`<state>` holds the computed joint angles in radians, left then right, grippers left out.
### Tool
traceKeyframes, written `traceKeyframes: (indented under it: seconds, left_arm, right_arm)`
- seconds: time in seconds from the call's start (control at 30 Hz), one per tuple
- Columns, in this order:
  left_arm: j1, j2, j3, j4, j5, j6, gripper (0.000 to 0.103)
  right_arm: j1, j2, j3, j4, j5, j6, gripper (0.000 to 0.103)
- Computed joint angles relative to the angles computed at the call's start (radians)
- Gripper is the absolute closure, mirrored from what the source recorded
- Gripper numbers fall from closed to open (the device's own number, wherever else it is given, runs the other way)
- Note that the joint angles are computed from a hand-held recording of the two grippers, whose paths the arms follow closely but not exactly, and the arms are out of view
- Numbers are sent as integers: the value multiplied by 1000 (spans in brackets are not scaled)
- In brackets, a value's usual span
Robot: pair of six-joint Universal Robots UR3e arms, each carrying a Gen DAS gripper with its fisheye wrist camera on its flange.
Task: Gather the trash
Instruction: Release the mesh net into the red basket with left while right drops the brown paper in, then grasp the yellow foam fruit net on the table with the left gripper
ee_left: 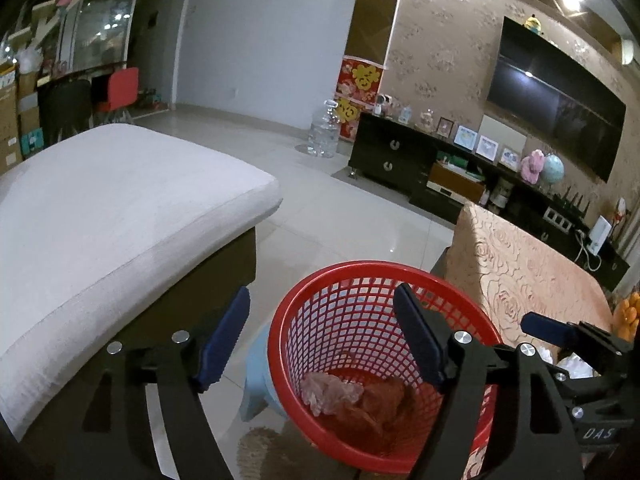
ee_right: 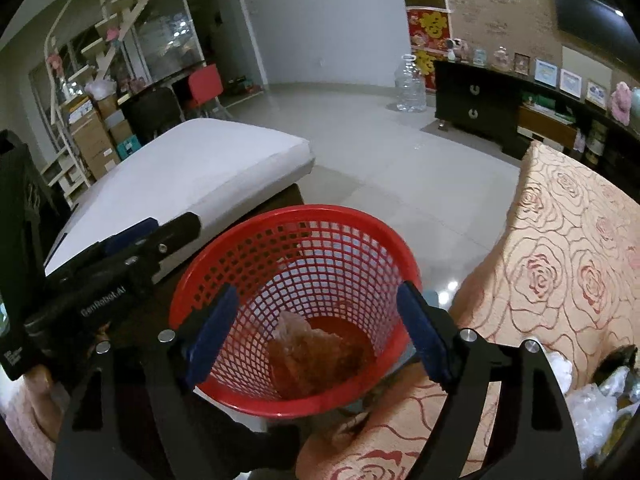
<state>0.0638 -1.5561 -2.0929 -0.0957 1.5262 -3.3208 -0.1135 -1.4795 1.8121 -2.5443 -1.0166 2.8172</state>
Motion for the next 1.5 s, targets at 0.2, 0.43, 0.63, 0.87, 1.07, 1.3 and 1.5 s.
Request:
traceKeyframes:
  seconds: [0.2,0.43,0.63,0.87,1.07,1.3,1.5]
  left_arm:
    - [-17,-1,-8,46,10,-2,22]
    - [-63,-23,0,95,29,3,21]
    - [-90,-37,7,115,33,-1,20]
    - [-181,-82,48,132,83,2,20]
    - [-276,-126,77,168,141,18,20]
    - [-383,-183,103,205,181,66,20]
    - [-458,-238,138,176,166,78,20]
  right_arm:
    - [-80,-87,89,-15,19,-20,24]
    - [-239,-246,233,-10,50,-94,24]
    - [-524,-474,372,119,122,-262,20]
    - [-1000,-710,452,462,277,-537,18]
    - [-1189,-733,481,590,310,-643,17]
    - [-1241,-663,555,426,298,-626,16]
    - [-1254,-570,542,370,307,-599,16]
